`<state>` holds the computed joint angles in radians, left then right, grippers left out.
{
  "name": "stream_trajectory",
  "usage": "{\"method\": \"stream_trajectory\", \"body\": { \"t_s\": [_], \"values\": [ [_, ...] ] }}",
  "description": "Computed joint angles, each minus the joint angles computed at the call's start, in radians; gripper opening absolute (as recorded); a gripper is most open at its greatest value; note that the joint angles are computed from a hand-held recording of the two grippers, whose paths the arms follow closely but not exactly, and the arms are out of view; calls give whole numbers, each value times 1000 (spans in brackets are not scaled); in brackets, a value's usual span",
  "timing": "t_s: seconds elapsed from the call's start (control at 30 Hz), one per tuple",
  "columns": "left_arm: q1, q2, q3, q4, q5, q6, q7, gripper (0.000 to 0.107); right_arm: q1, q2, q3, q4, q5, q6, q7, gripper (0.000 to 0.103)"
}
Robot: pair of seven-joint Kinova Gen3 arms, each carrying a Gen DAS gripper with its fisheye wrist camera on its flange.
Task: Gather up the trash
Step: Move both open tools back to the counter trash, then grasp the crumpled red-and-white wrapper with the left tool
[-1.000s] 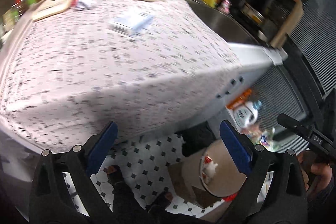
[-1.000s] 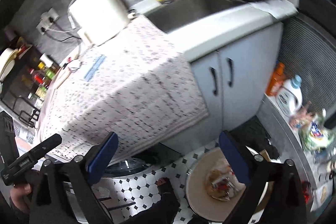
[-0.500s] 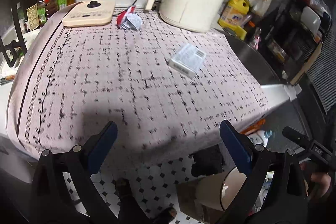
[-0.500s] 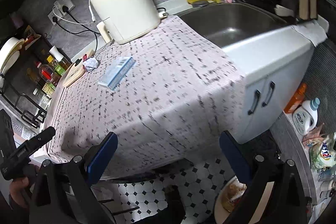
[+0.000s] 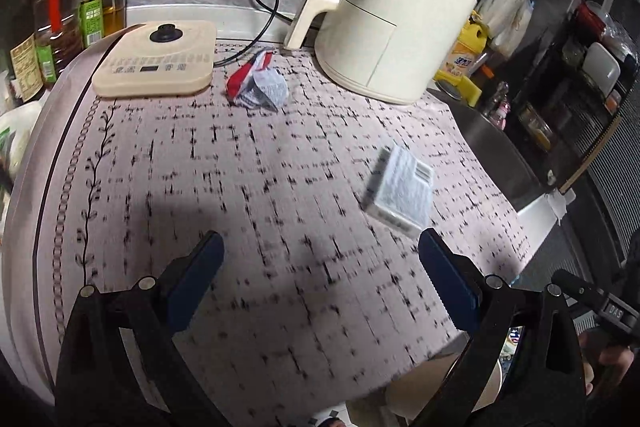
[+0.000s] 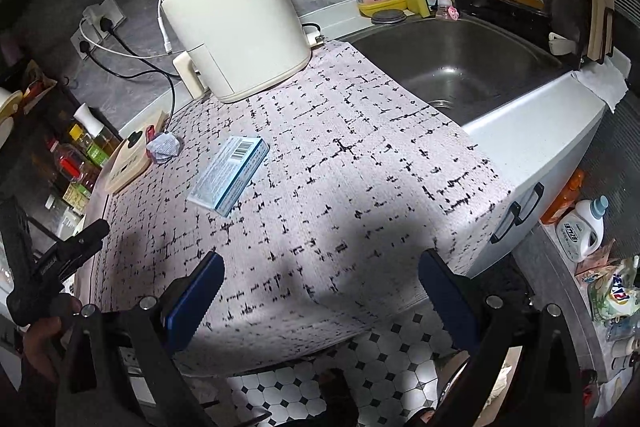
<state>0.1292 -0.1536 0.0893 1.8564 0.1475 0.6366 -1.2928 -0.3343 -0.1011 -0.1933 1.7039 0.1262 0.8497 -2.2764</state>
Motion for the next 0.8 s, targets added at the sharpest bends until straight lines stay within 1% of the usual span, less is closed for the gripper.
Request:
{"method": "stream_trajectory", "body": {
  "t_s": [0.17,0.3,0.4,0.57,0.7,0.8],
  "values": [
    [-17,71,-72,-51,109,-12,-165,97,-28,60,-30,-56,94,22,-118,95],
    [-62,131,-92,-105,201,-7,-308,97,-72,103,-28,-98,167,42,-216,95],
    [-101,180,-85,-157,237,3,-382,96,-105,128,-18,-122,211,60,-285,95],
    [-162,267,-62,-254,269,28,-466,96,-159,166,-3,-162,279,106,-397,95],
    [-203,333,-40,-323,290,52,-515,95,-193,189,8,-192,318,147,-457,95],
    [-219,386,-24,-382,284,80,-534,93,-217,204,16,-219,342,186,-499,95]
  ]
}}
